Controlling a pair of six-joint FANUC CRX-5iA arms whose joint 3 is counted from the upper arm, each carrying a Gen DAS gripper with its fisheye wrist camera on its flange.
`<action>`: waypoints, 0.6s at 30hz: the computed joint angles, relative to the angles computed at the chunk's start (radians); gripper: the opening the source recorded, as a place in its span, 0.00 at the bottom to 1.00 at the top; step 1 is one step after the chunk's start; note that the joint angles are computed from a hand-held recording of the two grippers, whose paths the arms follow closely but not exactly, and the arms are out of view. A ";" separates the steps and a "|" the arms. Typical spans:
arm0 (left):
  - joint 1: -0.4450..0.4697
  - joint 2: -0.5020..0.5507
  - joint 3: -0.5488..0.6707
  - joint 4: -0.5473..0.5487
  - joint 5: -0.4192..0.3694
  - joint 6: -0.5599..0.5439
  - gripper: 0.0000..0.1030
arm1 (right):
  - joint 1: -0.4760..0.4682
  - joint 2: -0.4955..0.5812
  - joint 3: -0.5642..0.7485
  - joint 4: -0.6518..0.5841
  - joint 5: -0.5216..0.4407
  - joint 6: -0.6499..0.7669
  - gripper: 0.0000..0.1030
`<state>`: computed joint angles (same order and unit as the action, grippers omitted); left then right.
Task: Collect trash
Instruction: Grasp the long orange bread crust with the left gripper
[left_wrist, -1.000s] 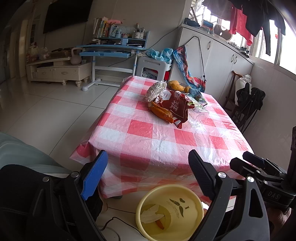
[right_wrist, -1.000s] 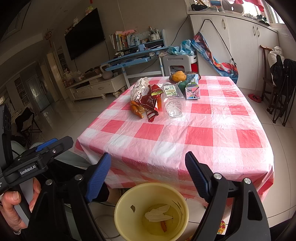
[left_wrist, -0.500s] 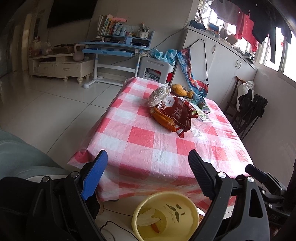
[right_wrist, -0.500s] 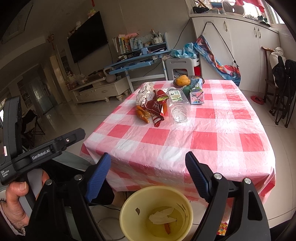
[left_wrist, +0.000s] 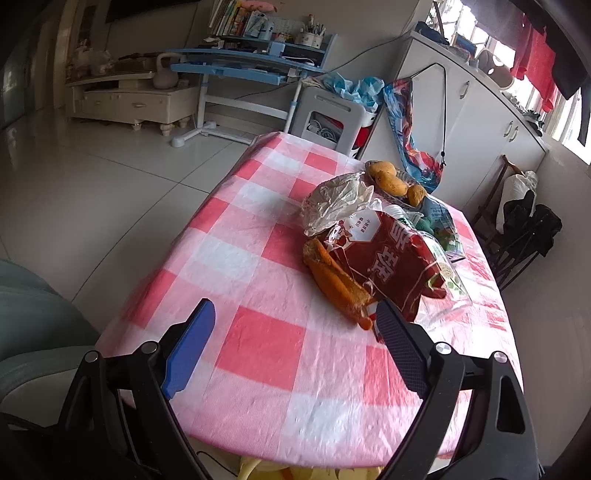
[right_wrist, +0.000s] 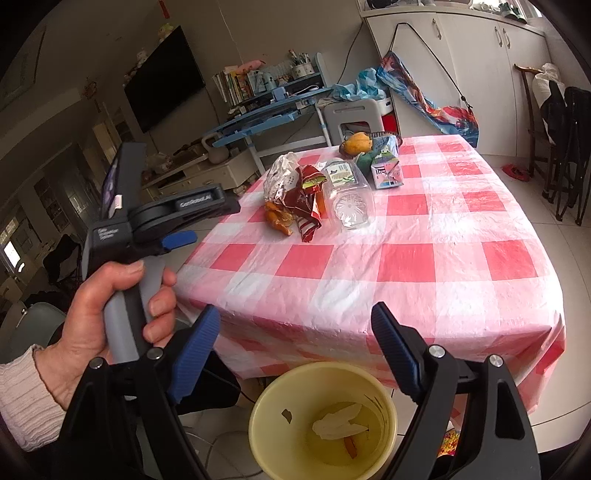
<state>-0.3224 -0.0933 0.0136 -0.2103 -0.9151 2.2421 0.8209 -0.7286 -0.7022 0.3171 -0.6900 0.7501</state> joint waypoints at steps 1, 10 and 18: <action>0.000 0.028 0.022 -0.001 0.000 -0.003 0.83 | -0.009 0.005 0.006 -0.022 0.002 0.014 0.78; -0.003 0.211 0.180 -0.029 -0.075 -0.012 0.83 | -0.095 0.054 0.065 -0.197 0.020 0.147 0.79; -0.004 0.247 0.194 -0.016 -0.059 -0.106 0.50 | -0.114 0.060 0.085 -0.260 -0.002 0.198 0.79</action>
<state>-0.3268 0.1533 0.2075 -0.2261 -0.9746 2.1366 0.7070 -0.6682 -0.6172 0.0570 -0.6921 0.9478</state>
